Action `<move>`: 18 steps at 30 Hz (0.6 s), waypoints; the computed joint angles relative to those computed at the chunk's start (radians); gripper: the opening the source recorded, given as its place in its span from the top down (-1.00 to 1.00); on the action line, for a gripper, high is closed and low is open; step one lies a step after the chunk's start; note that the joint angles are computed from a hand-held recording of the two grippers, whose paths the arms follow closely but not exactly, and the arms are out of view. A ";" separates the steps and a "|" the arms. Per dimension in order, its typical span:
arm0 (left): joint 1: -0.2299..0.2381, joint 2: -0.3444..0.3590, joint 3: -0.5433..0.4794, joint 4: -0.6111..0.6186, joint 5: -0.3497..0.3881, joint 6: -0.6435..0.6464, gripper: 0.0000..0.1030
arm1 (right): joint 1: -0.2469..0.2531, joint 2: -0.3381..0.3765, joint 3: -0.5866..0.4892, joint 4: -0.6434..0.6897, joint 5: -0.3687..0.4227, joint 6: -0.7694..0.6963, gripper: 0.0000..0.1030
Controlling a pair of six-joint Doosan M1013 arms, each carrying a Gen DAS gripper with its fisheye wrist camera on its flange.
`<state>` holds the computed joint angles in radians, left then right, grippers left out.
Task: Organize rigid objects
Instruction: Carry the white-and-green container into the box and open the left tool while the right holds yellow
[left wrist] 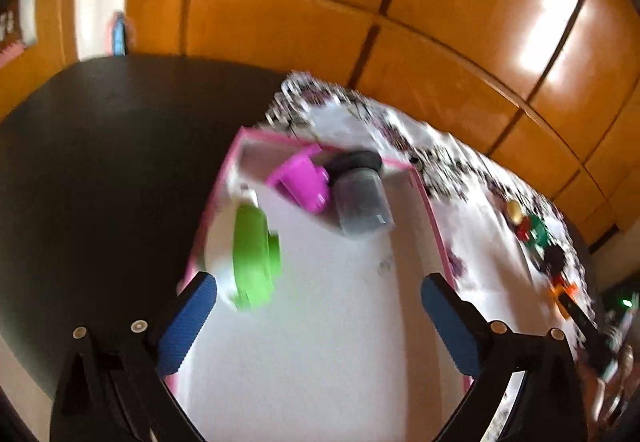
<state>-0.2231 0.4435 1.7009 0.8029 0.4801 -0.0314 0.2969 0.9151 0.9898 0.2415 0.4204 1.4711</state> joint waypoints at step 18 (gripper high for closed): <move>-0.024 -0.024 0.045 0.032 -0.033 0.005 -0.99 | 0.071 -0.066 0.049 0.475 0.092 -0.593 0.44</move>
<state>-0.2474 0.4195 1.7456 0.8349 0.4476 -0.0266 0.3679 0.8487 1.0393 0.7162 0.5128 0.8785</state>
